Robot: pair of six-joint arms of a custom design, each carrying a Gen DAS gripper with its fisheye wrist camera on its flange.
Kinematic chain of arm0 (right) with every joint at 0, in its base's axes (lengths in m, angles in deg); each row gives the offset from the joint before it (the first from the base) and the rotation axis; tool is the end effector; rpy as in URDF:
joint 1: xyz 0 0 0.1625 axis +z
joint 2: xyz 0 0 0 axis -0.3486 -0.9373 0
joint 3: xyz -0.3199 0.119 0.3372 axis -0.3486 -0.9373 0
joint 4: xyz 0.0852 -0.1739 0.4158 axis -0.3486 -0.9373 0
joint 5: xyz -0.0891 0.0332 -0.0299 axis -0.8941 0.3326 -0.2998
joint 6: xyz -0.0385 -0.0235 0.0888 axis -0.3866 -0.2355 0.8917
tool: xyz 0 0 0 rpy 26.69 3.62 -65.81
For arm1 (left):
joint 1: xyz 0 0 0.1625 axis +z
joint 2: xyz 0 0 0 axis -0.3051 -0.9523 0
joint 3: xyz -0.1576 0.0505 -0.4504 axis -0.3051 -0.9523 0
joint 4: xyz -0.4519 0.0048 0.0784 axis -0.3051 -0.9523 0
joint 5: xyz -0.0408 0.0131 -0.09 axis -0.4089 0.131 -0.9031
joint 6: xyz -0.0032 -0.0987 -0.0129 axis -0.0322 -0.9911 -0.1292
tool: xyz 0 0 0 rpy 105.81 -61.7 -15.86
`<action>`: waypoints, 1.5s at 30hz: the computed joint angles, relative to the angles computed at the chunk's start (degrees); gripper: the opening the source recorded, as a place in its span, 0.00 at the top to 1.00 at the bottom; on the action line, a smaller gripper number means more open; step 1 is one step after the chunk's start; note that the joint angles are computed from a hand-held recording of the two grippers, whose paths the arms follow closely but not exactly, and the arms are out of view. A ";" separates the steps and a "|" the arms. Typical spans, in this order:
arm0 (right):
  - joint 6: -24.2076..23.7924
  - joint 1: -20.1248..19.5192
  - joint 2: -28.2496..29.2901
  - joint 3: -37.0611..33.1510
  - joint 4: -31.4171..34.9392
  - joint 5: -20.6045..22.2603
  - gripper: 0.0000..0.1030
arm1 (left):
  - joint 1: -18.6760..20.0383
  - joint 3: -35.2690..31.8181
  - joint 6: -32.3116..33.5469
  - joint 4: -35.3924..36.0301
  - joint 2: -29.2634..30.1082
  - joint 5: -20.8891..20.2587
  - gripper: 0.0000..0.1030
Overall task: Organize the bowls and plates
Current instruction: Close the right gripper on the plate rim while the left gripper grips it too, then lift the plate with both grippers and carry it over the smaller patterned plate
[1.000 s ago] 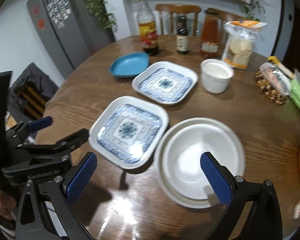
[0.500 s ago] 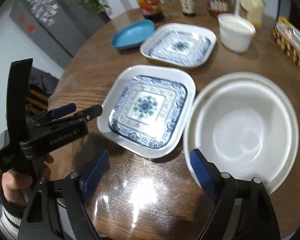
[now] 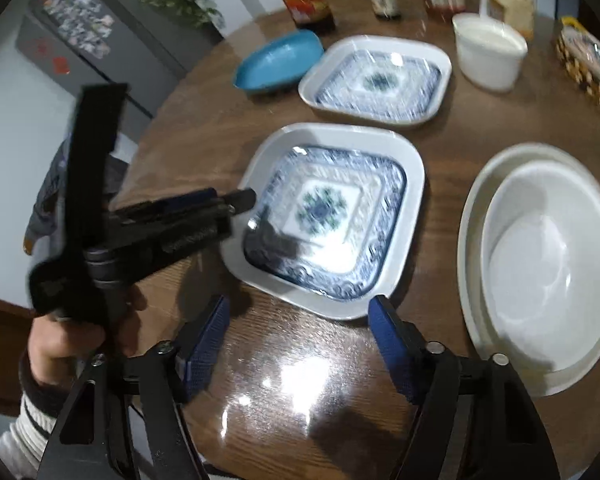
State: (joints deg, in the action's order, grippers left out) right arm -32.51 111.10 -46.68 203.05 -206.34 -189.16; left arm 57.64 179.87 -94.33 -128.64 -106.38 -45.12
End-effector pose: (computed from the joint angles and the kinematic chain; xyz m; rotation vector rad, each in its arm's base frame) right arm 0.0885 -0.4136 0.2984 -0.3619 -2.5372 0.7950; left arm -0.3973 -0.5652 -0.0470 1.0137 2.4416 -0.1183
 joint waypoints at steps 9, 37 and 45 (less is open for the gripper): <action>2.69 -1.54 3.80 -3.28 -0.54 -8.39 0.43 | 0.12 -1.61 1.40 1.65 1.58 0.32 0.68; -5.19 1.64 10.17 -8.68 5.16 -7.24 0.85 | -0.10 5.41 -7.68 1.91 -5.54 6.76 0.89; -4.48 -0.06 9.41 -8.13 6.67 -3.09 0.82 | 0.02 7.66 -11.97 3.14 -6.91 6.07 0.88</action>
